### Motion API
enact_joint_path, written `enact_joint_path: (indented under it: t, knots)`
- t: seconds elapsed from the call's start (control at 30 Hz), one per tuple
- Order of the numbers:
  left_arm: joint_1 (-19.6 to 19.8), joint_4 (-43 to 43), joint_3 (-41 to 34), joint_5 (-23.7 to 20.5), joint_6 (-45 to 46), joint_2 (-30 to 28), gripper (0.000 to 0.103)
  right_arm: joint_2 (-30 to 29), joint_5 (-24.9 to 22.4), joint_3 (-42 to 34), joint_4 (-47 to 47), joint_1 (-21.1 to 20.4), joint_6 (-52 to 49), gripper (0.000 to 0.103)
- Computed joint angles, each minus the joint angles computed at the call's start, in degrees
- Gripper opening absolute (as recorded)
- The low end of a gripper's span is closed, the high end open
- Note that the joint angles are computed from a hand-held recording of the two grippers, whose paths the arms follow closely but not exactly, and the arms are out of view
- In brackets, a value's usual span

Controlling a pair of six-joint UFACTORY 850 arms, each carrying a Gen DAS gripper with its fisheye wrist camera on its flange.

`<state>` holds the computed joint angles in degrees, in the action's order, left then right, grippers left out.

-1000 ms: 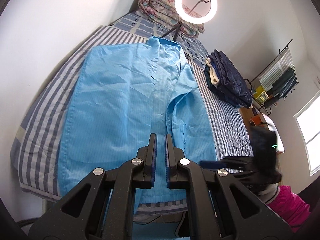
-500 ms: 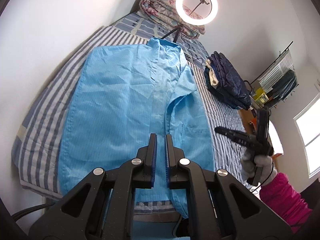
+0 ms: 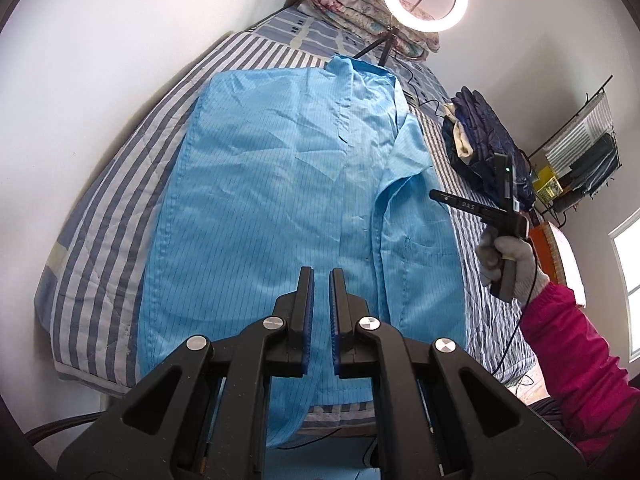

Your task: Fold large clothes

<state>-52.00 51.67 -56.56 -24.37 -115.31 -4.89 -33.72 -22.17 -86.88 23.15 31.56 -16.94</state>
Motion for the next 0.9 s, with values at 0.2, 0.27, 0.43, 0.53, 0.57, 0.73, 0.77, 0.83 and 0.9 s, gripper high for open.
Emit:
enact_joint_path:
  t: [0.2, 0.27, 0.43, 0.53, 0.57, 0.73, 0.77, 0.83, 0.9]
  knots:
    - [1.2, -1.8, 0.9, 1.7, 1.3, 0.2, 0.004, -8.2, -3.0, -11.1, -4.7, 1.1, 3.2, 0.023]
    - [1.6, -1.9, 1.3, 1.9, 1.1, 0.5, 0.004, -10.4, -3.6, -14.4, -4.9, 1.3, 3.7, 0.023]
    - [2.6, -2.5, 2.9, 1.9, 0.3, 1.3, 0.004, -15.9, -4.7, -23.6, -1.1, 1.6, 1.9, 0.023]
    - [3.0, -3.5, 3.4, 2.5, 0.6, 1.4, 0.004, -18.8, -4.8, -28.5, 5.6, 1.5, -2.2, 0.023]
    - [3.0, -3.7, 3.5, 2.3, 0.8, 1.3, 0.004, -19.9, -5.5, -30.5, 8.5, 1.3, -3.7, 0.024]
    - [3.1, -4.2, 4.1, 1.8, 1.2, 1.6, 0.004, -20.5, -4.7, -32.5, 16.0, 0.6, -6.5, 0.024]
    - [3.2, -4.3, 4.3, 1.8, 1.0, 1.7, 0.004, -20.9, -5.1, -33.3, 11.5, 0.9, -3.0, 0.024]
    - [3.5, -4.8, 4.6, 2.5, 1.0, 1.8, 0.004, -20.8, -5.2, -33.3, 4.8, 1.6, 1.3, 0.022]
    - [3.3, -5.0, 4.5, 2.0, 1.4, 1.7, 0.004, -21.6, -5.8, -33.9, 2.2, 1.9, 3.0, 0.021]
